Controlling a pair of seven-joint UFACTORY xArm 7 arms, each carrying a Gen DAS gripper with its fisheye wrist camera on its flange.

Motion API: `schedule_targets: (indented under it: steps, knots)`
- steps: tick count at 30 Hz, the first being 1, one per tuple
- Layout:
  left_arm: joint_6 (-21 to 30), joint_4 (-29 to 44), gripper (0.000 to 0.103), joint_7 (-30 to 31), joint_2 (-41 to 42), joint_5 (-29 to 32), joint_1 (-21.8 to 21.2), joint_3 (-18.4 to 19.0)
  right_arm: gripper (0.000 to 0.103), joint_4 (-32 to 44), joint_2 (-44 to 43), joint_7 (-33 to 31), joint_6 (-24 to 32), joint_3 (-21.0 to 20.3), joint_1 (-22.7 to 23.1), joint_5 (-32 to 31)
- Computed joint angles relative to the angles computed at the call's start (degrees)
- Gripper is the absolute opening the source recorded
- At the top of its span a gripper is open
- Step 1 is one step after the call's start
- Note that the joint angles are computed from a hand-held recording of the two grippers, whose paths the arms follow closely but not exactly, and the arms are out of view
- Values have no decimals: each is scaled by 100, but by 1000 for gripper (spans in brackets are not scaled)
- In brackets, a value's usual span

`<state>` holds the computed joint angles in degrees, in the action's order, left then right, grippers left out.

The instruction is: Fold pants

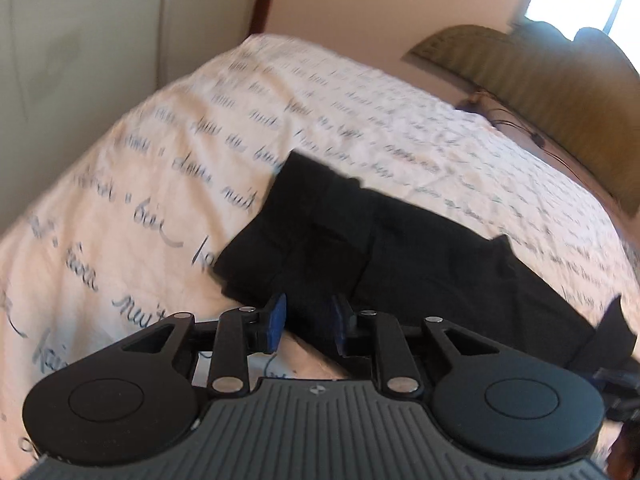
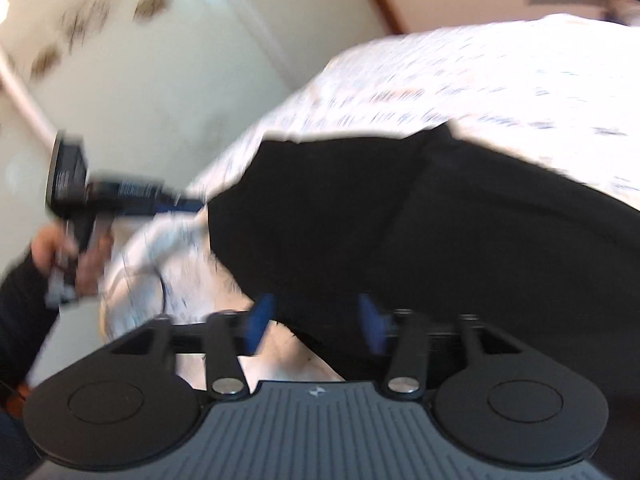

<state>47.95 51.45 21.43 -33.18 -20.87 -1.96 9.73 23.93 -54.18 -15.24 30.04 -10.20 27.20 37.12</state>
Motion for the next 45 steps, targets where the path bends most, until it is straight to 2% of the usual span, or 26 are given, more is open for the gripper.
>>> schedule_targets:
  steps: [3,4,6,9,11,12,13,16,18,20,24,26,28,29,32,35,37,38,39,40,41,42,45]
  knots:
    - [109,-152,31,426,-438,-471,-481,93,55,-454,-1052,481,211,-207,-612,63]
    - [166,-197,35,516,-540,-710,-681,128,55,-573,-1344,705,286,-264,-900,31]
    - [347,-303,51,538,-618,-1259,-1112,117,56,-754,-1807,1202,417,-428,-1544,-70]
    - [645,-453,53,596,-517,-1911,-1646,-64,56,-965,-2230,2047,654,-568,-2454,-263]
    - [738,-461,53,624,-249,-2257,-1919,-259,57,-982,-2338,2414,887,-583,-2835,-502]
    - [761,-412,53,473,-64,-2410,-1974,-386,62,-975,-2385,2529,1004,-597,-2945,-611]
    - [821,-334,53,322,164,-2589,-2025,-461,64,-975,-2430,2604,1060,-638,-3000,-672]
    - [1076,-25,53,-98,835,-3178,-2071,-613,65,-980,-2600,2663,1045,-866,-3127,-762]
    - [1033,218,53,-62,1213,-3331,-2032,-800,68,-928,-2640,2660,1026,-1038,-3228,-830]
    - [802,507,53,-113,1497,-3027,-1943,-1120,71,-911,-2686,2663,1062,-1218,-3319,-847]
    - [503,1078,53,632,1907,-1443,-1989,-1693,71,-954,-2694,2610,1191,-1360,-3380,-855]
    - [217,1047,53,1024,1931,-896,-2106,-1883,71,-1055,-2766,2591,1204,-1403,-3428,-804]
    - [177,1047,52,1275,2020,-559,-2222,-1972,71,-1147,-2814,2561,1144,-1451,-3455,-724]
    - [204,967,45,1368,2000,-537,-2247,-1939,71,-1166,-2821,2525,1107,-1483,-3453,-692]
    - [99,880,31,1573,2000,-746,-2335,-1856,72,-1101,-2746,2399,1096,-1584,-3446,-673]
    - [231,1059,31,1378,2191,-925,-2307,-1806,72,-908,-2543,2143,1043,-1668,-3343,-708]
    - [494,1280,31,1241,2385,-1148,-2250,-1745,72,-689,-2265,1941,959,-1707,-3257,-779]
    - [557,1363,25,1163,2472,-1220,-2219,-1751,72,-534,-2063,1833,908,-1710,-3220,-847]
    - [582,1375,9,1127,2476,-1231,-2180,-1760,72,-341,-1807,1704,847,-1702,-3179,-947]
    - [565,1361,2,1153,2465,-1233,-2154,-1773,73,-104,-1491,1582,787,-1693,-3142,-1063]
    - [504,1301,1,1217,2421,-1274,-2142,-1782,80,156,-1129,1480,724,-1708,-3098,-1157]
    - [408,1206,0,1296,2315,-1317,-2148,-1800,81,441,-715,1409,676,-1721,-3072,-1247]
    - [-12,778,0,1608,1914,-1358,-2245,-1831,81,1318,631,1303,640,-1684,-3123,-1506]
